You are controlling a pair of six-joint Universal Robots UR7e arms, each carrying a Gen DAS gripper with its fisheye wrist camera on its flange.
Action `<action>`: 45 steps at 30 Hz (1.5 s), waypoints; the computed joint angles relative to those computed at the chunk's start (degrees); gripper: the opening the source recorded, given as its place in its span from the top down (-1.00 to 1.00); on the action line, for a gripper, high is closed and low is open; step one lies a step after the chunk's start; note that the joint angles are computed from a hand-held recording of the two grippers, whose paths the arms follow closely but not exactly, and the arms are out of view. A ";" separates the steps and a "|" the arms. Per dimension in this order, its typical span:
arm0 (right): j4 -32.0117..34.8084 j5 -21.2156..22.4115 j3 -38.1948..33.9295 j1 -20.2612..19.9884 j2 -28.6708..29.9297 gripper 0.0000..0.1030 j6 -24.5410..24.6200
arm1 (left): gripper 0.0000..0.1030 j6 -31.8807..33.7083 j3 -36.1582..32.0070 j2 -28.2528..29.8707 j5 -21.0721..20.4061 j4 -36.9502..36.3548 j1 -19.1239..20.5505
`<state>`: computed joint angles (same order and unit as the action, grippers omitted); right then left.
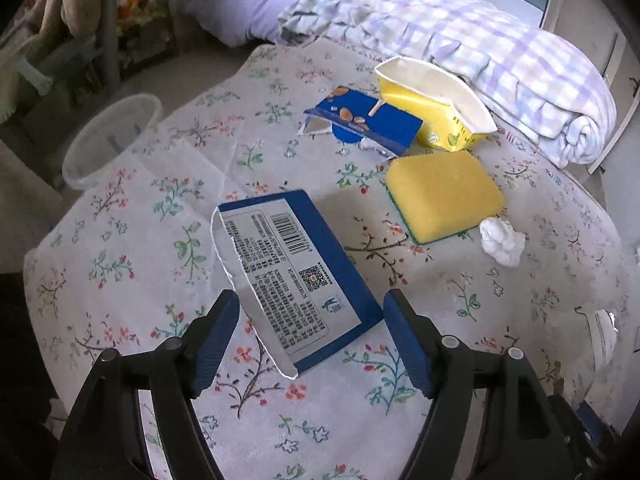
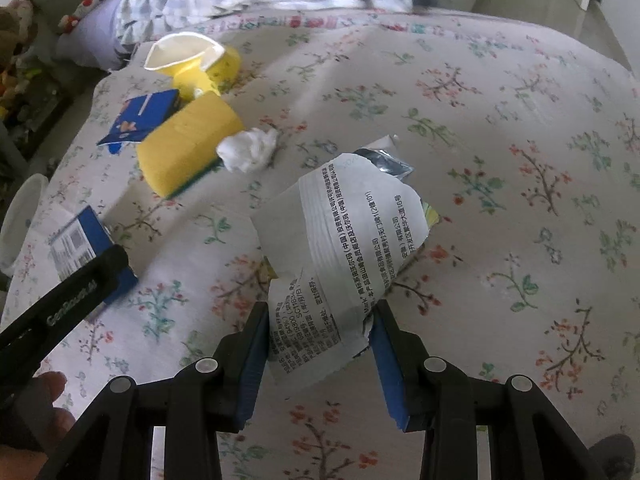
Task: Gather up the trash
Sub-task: 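Lift the white paper with the right tool while the left tool lifts the blue-and-white carton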
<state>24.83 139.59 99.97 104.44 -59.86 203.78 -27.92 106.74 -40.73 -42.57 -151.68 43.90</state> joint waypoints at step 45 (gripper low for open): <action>1.53 -1.20 -2.30 0.28 2.24 0.14 2.44 | -0.30 50.02 -6.32 -2.54 -19.85 2.71 9.37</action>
<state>26.36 138.39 97.67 104.73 -57.62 206.22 22.10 100.42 -43.28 -62.42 -148.97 53.27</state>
